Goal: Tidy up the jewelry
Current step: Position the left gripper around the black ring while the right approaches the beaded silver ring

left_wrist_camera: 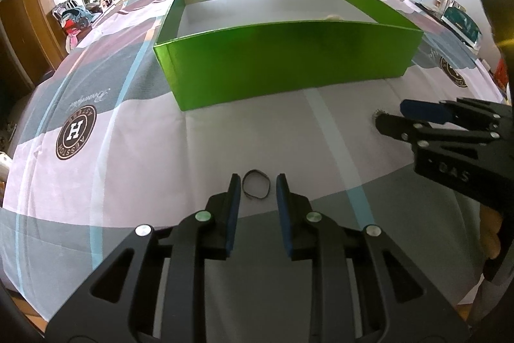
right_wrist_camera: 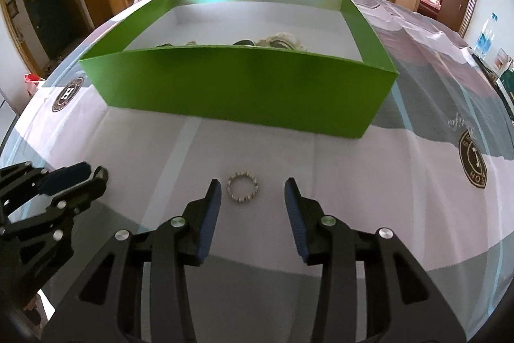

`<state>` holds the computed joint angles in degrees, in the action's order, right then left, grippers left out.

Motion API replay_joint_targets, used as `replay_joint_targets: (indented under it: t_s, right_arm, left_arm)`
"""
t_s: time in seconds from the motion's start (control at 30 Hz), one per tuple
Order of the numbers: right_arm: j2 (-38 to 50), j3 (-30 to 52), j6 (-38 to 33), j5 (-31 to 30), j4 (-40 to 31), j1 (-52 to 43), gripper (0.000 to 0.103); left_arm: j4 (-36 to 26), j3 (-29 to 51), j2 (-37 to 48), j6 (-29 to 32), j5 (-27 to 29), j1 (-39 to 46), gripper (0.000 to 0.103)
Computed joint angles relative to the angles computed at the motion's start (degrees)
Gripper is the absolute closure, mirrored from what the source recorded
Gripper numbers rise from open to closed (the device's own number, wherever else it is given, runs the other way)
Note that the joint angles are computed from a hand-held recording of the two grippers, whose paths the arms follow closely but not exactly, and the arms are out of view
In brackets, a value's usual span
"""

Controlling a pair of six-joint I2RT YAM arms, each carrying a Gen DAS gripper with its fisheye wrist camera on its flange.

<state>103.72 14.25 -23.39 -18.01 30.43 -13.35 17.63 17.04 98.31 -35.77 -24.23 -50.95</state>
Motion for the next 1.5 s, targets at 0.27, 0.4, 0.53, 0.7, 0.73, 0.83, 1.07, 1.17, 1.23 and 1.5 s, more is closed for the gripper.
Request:
replay_joint_targets:
  t_s: [0.27, 0.4, 0.53, 0.7, 0.73, 0.83, 1.07, 1.17, 1.23, 1.5]
  right_arm:
    - [2.8, -0.16, 0.46, 1.58, 4.53, 3.55, 0.073]
    - [2.48, -1.13, 0.06, 2.79, 5.89, 4.87, 0.076]
    - [2.31, -1.74, -0.09, 3.41, 6.66, 5.53, 0.076]
    - [1.43, -2.68, -0.3, 3.05, 6.2, 4.98, 0.076]
    - [1.05, -3.26, -0.25, 3.36, 6.44, 5.17, 0.076]
    - [0.45, -4.95, 0.81, 5.29, 8.19, 6.78, 0.076]
    - [-0.03, -8.48, 3.09, 8.98, 12.62, 10.04, 0.076]
    - [-0.09, -8.65, 3.26, 8.98, 12.73, 9.95, 0.076]
    - [-0.1, -8.7, 3.24, 8.94, 12.81, 9.9, 0.076]
    - [0.04, -8.75, 3.52, 8.85, 12.91, 10.02, 0.076]
  left_arm:
    - [0.14, -0.36, -0.06, 0.11, 0.07, 0.25, 0.08]
    - [1.17, -0.49, 0.77, 0.77, 0.44, 0.97, 0.08]
    - [1.99, -0.42, 1.54, 1.15, 0.45, 1.18, 0.08]
    - [1.97, -0.25, 1.58, 1.06, 0.43, 1.11, 0.08]
    - [1.91, -0.24, 1.55, 1.03, 0.42, 1.09, 0.079]
    - [1.9, -0.26, 1.53, 1.05, 0.42, 1.11, 0.079]
    - [1.89, -0.23, 1.52, 1.19, 0.42, 1.28, 0.078]
    - [1.97, -0.28, 1.5, 1.22, 0.49, 1.35, 0.077]
    - [1.99, -0.32, 1.44, 1.23, 0.47, 1.48, 0.076]
    - [1.82, -0.34, 1.33, 0.99, 0.29, 1.35, 0.075]
